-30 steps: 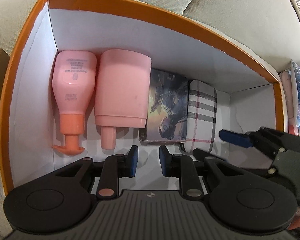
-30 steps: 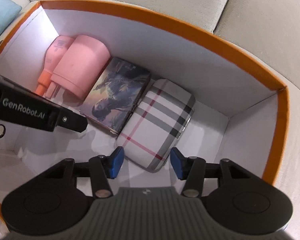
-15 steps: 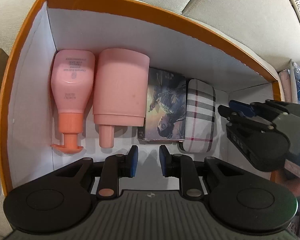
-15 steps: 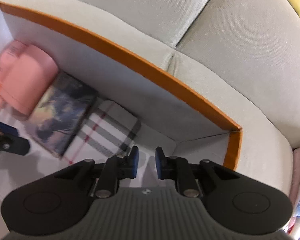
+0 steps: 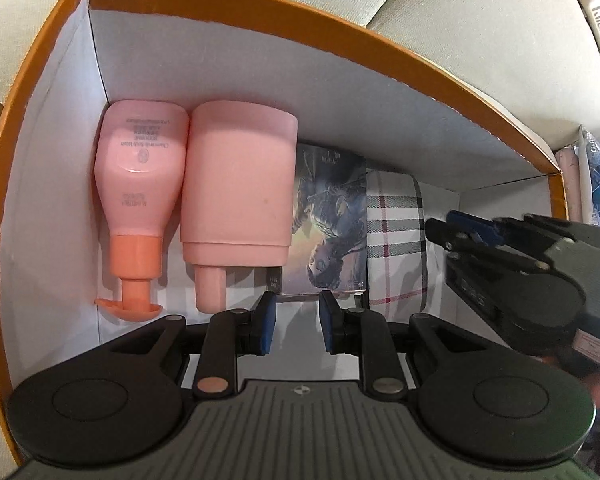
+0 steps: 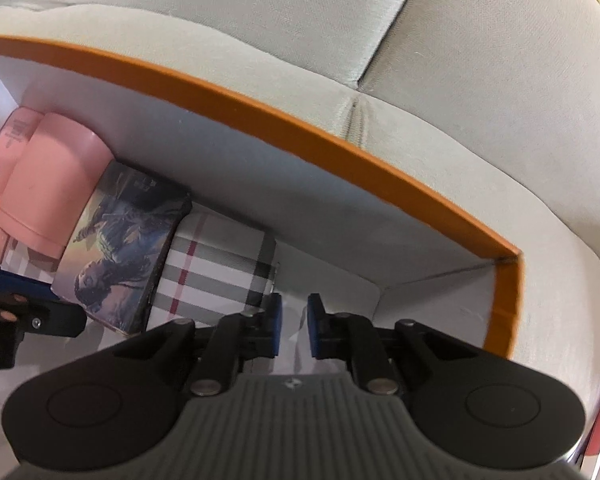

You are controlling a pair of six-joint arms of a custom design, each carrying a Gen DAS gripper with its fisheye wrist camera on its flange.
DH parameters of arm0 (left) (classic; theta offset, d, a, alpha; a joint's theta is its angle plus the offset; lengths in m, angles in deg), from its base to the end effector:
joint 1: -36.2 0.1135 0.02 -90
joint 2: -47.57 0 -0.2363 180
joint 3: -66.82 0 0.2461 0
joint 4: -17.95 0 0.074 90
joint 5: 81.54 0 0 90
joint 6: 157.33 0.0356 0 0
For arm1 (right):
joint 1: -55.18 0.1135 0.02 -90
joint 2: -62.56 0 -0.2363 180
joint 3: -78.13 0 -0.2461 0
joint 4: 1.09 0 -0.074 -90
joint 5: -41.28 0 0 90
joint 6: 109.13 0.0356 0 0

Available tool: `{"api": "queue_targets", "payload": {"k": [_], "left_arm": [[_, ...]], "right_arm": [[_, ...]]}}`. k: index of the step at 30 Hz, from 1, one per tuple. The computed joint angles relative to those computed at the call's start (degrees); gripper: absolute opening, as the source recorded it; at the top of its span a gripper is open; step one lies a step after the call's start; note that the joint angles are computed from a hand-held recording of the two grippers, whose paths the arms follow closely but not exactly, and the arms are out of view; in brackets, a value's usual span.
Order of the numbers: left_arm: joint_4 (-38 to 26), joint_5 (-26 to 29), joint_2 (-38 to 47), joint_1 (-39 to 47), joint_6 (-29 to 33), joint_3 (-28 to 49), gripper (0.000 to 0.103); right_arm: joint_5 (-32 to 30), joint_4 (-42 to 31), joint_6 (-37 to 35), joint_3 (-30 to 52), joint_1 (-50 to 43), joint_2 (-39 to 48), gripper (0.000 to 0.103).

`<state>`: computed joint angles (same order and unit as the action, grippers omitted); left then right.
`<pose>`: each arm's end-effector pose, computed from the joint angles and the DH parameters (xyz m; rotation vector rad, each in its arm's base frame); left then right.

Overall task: Organize rigid objects
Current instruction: 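Lift both open tools out of the box toward the sofa items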

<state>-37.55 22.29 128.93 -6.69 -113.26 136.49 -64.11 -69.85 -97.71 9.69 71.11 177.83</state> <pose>0.1903 -0.1884 0.1972 -0.0061 2.9507 -0.6720 0.3812 0.1186 0.2080 -2.0518 1.8185 0.0967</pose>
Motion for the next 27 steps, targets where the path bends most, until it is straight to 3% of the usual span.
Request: {"api": "queue_targets", "payload": {"k": [6,10,15,27], "left_arm": [[-1.3,0.5,-1.7,-0.5,0.3,0.0,0.025],[-3.8,-0.6,-3.4,-0.9,2.4,0.7,0.025],[-7.1,-1.4,-8.7,-1.6,4.1,0.0,0.025],[-14.7,-5.0,-24.9,-1.8,4.3,-1.0,0.025]], "right_arm": [[-1.7,-14.7,-3.9,11.4,-4.5,4.1,0.021],[-0.5,-20.2,-6.7,14.3,-7.1,5.3,0.021],[3.4,-18.7,-9.4,8.0,-8.4,2.9,0.021],[0.4,-19.6,-6.6,6.2,-9.7,0.1,0.023]]}}
